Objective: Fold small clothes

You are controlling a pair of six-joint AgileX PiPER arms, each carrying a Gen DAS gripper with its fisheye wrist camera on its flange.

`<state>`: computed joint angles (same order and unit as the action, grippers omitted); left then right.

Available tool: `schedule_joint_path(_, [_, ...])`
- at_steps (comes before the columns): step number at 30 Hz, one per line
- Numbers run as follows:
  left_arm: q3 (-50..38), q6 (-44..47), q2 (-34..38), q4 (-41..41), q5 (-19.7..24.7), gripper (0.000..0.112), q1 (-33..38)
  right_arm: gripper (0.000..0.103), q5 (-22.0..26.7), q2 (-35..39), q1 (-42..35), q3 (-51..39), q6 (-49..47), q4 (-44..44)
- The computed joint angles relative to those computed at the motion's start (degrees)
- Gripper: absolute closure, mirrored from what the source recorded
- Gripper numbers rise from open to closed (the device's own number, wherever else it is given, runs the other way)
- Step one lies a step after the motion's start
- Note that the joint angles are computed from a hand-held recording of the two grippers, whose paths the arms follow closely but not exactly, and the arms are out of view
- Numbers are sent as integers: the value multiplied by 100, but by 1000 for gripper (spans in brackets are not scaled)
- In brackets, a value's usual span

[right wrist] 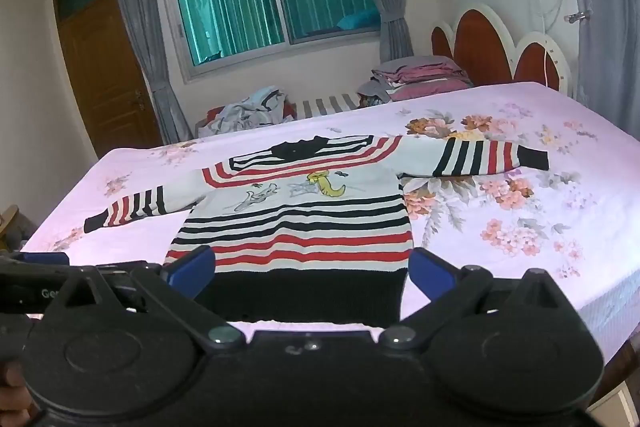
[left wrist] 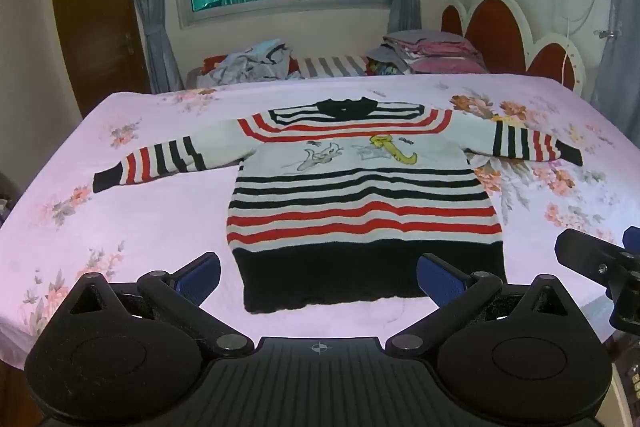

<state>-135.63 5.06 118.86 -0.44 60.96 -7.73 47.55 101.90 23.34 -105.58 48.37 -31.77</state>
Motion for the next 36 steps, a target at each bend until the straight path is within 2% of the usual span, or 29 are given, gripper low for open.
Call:
schedule_joint_path(11, [-175, -5, 102, 76, 66, 9, -31, 0, -12, 1, -4, 15, 15, -3])
schedule_joint_path(15, [-525, 101, 240, -20, 294, 9, 75, 0, -16, -2, -4, 31, 18, 19])
schedule_joint_path(20, [-239, 66, 76, -8, 133, 9, 59, 0, -7, 2, 11, 24, 50, -2])
schedule_joint_path(24, [206, 60, -119, -16, -182, 9, 48, 0, -31, -7, 10, 53, 60, -13])
schedule_joint_path(32, [240, 53, -121, 12, -265, 9, 42, 0, -1, 10, 3, 4, 29, 15])
schedule_joint_path(36, [83, 52, -52, 9, -131, 9, 43, 0, 6, 1, 17, 35, 79, -7])
